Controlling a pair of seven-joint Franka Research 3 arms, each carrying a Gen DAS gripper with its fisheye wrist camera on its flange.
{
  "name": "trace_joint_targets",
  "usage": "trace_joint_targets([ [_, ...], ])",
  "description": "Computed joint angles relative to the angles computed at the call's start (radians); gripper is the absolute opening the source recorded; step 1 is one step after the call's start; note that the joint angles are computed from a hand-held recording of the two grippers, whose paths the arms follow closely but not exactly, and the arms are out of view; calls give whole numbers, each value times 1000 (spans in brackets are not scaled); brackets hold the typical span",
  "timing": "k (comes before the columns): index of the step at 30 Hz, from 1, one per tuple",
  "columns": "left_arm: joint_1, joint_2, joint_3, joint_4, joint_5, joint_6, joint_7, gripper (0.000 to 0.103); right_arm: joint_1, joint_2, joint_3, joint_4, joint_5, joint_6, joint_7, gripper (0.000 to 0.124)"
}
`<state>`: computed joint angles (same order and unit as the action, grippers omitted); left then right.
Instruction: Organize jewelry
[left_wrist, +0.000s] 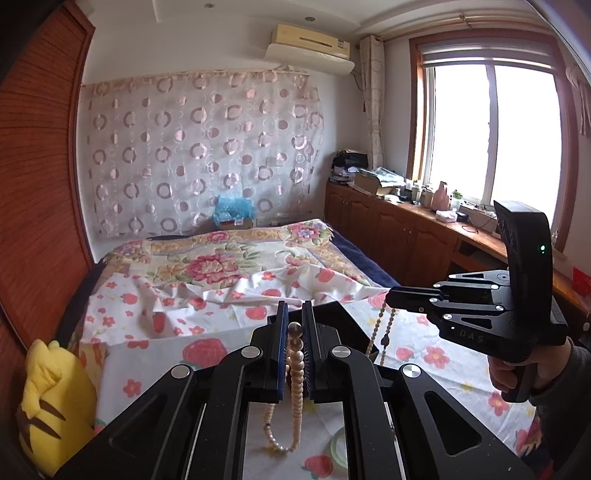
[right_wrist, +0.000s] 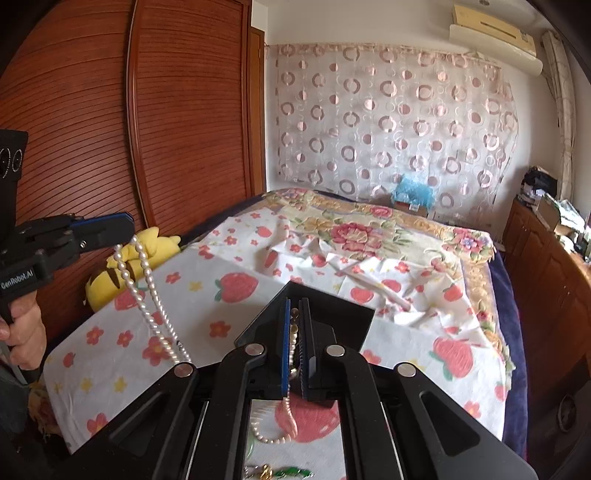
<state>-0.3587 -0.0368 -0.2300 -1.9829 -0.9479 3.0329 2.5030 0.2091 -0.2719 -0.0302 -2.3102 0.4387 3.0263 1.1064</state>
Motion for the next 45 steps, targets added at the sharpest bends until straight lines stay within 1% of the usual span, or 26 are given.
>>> trace_joint_targets([
  [8,19,43,-27,74,56,-4,-42,5,-39,30,8,62,-43,-7,32,5],
  [12,33,58,-47,123,48,-21,-29,4,-31,36,-6,82,-32,-8,15,5],
  [15,43,72,-55,131,91,-22,-62,4,-24,44,-19,93,-11,-11,-5,5],
  [17,52,81,-55,116,160,-38,-121,4,-27,46,-17,98,-7,-14,-11,5],
  [18,55,88,-51,98,229,-43,-177,4,-28,46,-17,100,-4,-14,-14,5],
  [20,65,107,-44,62,345,-63,-276,4,-2,51,-40,107,39,-14,-57,5],
  [22,78,132,-42,47,440,-114,-374,10,12,58,-52,111,74,-18,-92,5],
  [23,80,150,-38,36,500,-135,-430,11,11,60,-49,105,82,-11,-101,5],
  [25,88,176,-44,23,573,-154,-494,13,13,76,-51,115,102,-10,-121,5],
  [26,100,190,-59,19,571,-172,-494,17,16,70,-51,108,118,-9,-132,5],
  [27,113,204,-73,24,569,-199,-494,27,21,71,-54,103,136,-4,-147,5],
  [28,118,215,-79,28,587,-218,-505,31,25,74,-56,102,152,-4,-161,5],
  [30,118,240,-82,39,636,-231,-547,32,25,76,-56,98,172,-2,-183,5],
  [34,135,289,-101,85,677,-266,-589,33,27,83,-56,101,207,3,-210,5],
  [35,135,296,-102,92,690,-260,-602,33,19,81,-48,100,200,0,-203,5],
  [37,136,299,-103,95,720,-259,-635,28,17,84,-47,102,205,-1,-207,5],
  [38,147,296,-113,90,715,-255,-626,21,12,79,-43,101,198,-6,-204,5],
  [40,149,287,-116,79,730,-238,-634,9,13,82,-45,102,206,-6,-214,5],
  [41,151,279,-118,74,734,-237,-636,6,15,81,-46,101,213,-4,-220,5],
  [42,167,261,-132,59,708,-225,-615,6,16,79,-46,99,218,-3,-224,5],
  [44,174,238,-140,45,685,-210,-598,6,31,82,-57,103,249,0,-252,5],
  [45,190,215,-156,34,636,-199,-561,6,43,84,-65,107,275,3,-276,5],
])
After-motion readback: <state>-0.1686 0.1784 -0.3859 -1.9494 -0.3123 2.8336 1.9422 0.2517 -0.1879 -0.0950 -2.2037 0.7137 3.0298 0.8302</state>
